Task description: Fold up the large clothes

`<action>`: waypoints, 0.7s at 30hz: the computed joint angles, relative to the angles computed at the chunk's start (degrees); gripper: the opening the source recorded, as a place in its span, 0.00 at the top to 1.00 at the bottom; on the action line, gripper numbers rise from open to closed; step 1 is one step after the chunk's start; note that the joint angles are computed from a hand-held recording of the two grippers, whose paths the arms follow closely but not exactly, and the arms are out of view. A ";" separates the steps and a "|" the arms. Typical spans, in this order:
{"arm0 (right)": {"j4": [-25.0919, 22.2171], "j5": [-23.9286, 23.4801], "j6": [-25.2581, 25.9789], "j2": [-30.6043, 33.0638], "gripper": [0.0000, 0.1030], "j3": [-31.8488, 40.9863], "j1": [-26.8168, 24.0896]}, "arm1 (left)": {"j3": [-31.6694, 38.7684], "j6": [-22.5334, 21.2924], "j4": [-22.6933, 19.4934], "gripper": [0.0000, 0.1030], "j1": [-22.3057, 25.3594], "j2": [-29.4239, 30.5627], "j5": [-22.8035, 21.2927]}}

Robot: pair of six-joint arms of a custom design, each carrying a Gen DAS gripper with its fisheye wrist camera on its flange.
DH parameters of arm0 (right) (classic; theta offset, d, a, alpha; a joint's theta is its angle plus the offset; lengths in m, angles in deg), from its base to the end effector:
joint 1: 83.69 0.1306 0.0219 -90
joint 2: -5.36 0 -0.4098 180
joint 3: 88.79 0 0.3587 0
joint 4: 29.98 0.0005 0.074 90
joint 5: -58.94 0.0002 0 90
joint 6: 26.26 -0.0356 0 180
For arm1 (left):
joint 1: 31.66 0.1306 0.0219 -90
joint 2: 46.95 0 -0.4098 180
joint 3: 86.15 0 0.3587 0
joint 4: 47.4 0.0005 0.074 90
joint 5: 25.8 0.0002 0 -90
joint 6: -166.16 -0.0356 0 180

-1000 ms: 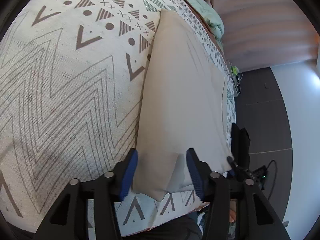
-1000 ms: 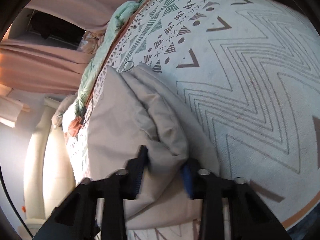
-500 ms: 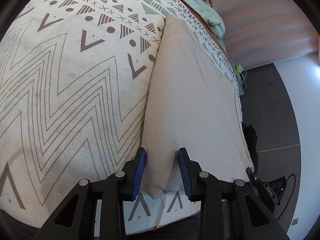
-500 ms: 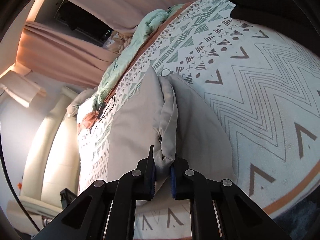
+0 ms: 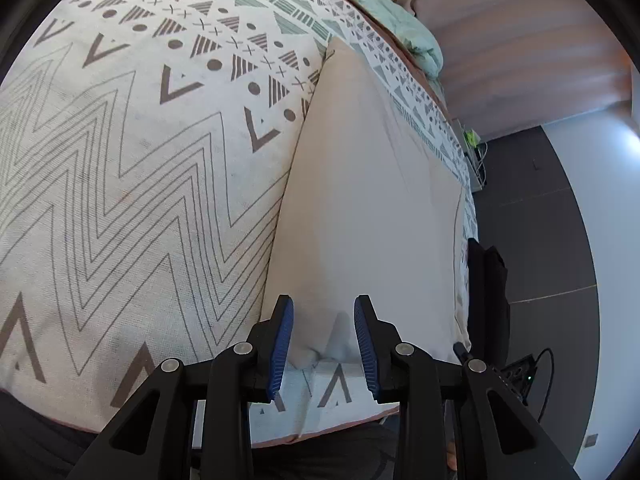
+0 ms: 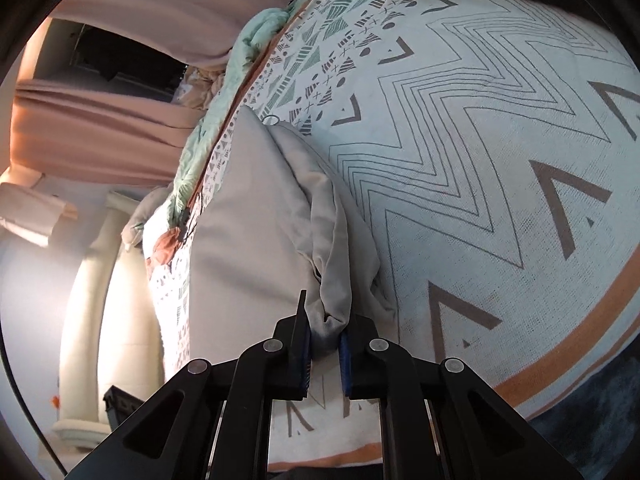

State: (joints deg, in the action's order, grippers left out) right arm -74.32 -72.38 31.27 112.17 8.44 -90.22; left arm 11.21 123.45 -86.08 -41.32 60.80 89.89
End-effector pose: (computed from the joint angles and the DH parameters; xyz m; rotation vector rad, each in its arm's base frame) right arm 0.5523 -0.0401 0.3817 0.5402 2.4371 1.0915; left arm 0.5583 -0.1112 0.3759 -0.6177 2.4866 -0.9659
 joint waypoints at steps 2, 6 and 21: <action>-2.01 0.14 1.53 -0.01 0.88 0.93 0.10 | 0.92 -0.36 -1.61 0.63 0.01 0.13 -0.31; -4.37 -0.11 2.18 -0.57 0.82 1.27 -0.77 | 0.97 0.41 -1.86 0.37 0.19 -0.47 -1.72; -16.84 -0.15 13.42 10.60 0.33 18.57 -2.45 | 15.53 -5.27 -9.81 0.32 1.57 10.08 -3.92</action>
